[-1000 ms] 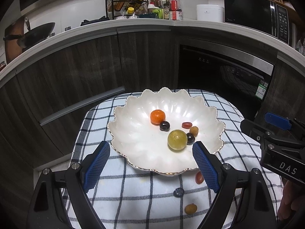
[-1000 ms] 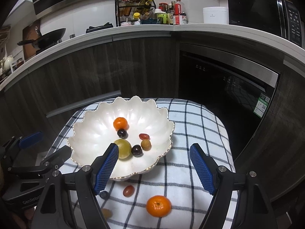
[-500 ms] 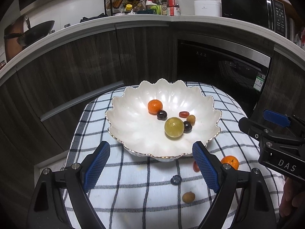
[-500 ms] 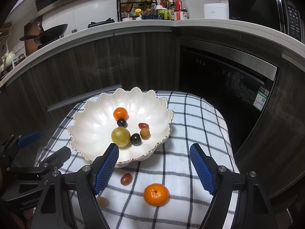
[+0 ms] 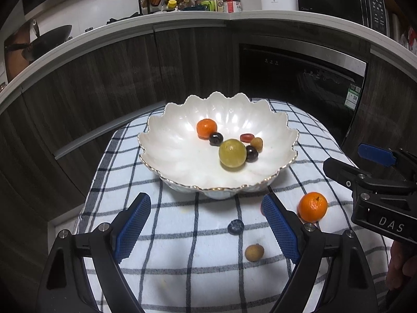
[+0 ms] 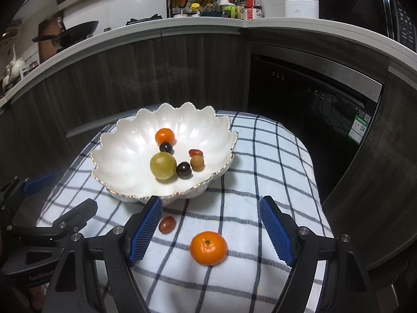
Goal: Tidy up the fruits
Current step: 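Withdraw both open tools from the bowl toward the remaining fruits, then grasp a small brown longan with the left tool while the right tool grasps the mandarin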
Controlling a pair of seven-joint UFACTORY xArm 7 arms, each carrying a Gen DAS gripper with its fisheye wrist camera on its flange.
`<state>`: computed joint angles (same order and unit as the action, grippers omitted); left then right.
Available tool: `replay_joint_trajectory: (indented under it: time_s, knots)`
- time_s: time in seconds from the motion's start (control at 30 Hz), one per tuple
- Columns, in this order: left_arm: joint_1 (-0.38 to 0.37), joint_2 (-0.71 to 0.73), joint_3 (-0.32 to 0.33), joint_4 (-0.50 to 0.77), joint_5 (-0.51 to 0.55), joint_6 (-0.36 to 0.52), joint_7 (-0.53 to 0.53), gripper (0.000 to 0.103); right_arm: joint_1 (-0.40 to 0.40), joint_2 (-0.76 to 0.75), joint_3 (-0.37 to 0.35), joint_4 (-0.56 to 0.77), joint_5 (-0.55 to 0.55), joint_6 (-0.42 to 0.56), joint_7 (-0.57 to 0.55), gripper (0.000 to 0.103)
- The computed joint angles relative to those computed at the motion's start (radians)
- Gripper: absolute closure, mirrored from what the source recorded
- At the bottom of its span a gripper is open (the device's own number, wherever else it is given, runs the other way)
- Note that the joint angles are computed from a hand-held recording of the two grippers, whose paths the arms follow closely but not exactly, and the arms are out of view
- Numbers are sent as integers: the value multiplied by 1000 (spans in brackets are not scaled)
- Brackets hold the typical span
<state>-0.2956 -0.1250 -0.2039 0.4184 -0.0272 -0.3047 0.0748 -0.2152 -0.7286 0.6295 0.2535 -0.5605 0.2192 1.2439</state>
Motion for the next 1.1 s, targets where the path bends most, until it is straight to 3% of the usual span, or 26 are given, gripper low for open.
replay_joint_trajectory:
  time_s: [0.07,0.27,0.4,0.73,1.0,1.1]
  knots:
    - [-4,5,2,-4,3,-1,-9,15,3,3,-4,-7,-2,-9,-3,25]
    - [20,28,-74,-23,-142,-27,58,15,1,8,-1,-31,-1,-44,-15,25]
    - [-4,48,-79,-30,-198,-41,99,15,-9,18,4,-52,12,-85,-36,25]
    - [-75,97,-45,-50,-267,-107,138,15,-96,54,89,-78,70,-187,-88,25]
    - [-111,127,-16,-56,-242,-125,103,15,-163,90,159,-83,134,-255,-171,25]
    - [-136,145,-21,-57,-287,-148,137,16,-179,107,175,-86,162,-277,-207,25]
